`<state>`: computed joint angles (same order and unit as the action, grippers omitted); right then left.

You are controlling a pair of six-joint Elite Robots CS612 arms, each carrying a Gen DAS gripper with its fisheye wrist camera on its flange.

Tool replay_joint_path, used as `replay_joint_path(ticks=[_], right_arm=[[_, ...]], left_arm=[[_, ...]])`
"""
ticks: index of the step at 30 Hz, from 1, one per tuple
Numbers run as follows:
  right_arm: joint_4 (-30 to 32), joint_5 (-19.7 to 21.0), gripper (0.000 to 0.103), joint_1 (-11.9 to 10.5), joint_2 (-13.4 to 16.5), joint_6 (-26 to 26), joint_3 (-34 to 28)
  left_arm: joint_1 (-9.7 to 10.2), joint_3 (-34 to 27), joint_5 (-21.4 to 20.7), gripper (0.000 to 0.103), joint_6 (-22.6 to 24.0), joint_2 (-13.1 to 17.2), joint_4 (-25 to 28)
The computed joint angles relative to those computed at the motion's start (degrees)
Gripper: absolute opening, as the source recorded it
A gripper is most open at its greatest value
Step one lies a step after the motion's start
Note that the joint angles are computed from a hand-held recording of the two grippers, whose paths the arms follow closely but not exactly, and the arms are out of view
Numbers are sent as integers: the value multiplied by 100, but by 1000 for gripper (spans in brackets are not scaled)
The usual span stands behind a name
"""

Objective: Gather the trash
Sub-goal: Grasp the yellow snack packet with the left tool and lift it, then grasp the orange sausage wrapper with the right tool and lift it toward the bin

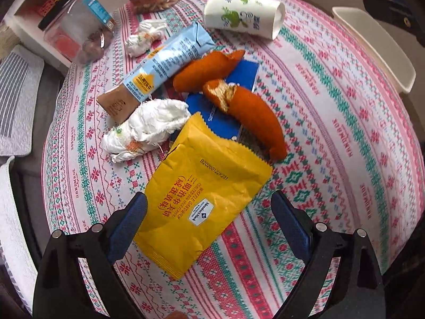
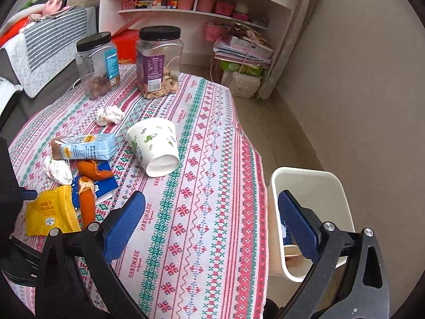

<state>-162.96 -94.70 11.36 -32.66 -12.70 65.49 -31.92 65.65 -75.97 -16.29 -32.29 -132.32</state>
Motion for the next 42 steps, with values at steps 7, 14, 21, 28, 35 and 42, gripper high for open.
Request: replay_joint_path(ticks=[7, 14, 21, 28, 35, 42], right_arm=[[423, 216, 96, 60, 131, -44, -259], [568, 427, 96, 117, 191, -239, -362], [673, 806, 96, 161, 181, -432, -343], [1065, 1046, 89, 238, 261, -584, -482], [1825, 1265, 72, 315, 416, -700, -747], [2274, 1434, 60, 322, 555, -530, -989]], left_arm=[[157, 162, -415, 82, 200, -2, -410], [171, 544, -851, 41, 237, -184, -958], [159, 1120, -706, 29, -434, -567, -1770], [193, 1334, 120, 29, -1537, -820, -1915], [249, 1262, 291, 29, -2029, -803, -1836], [232, 1292, 342, 29, -2116, -806, -1919]])
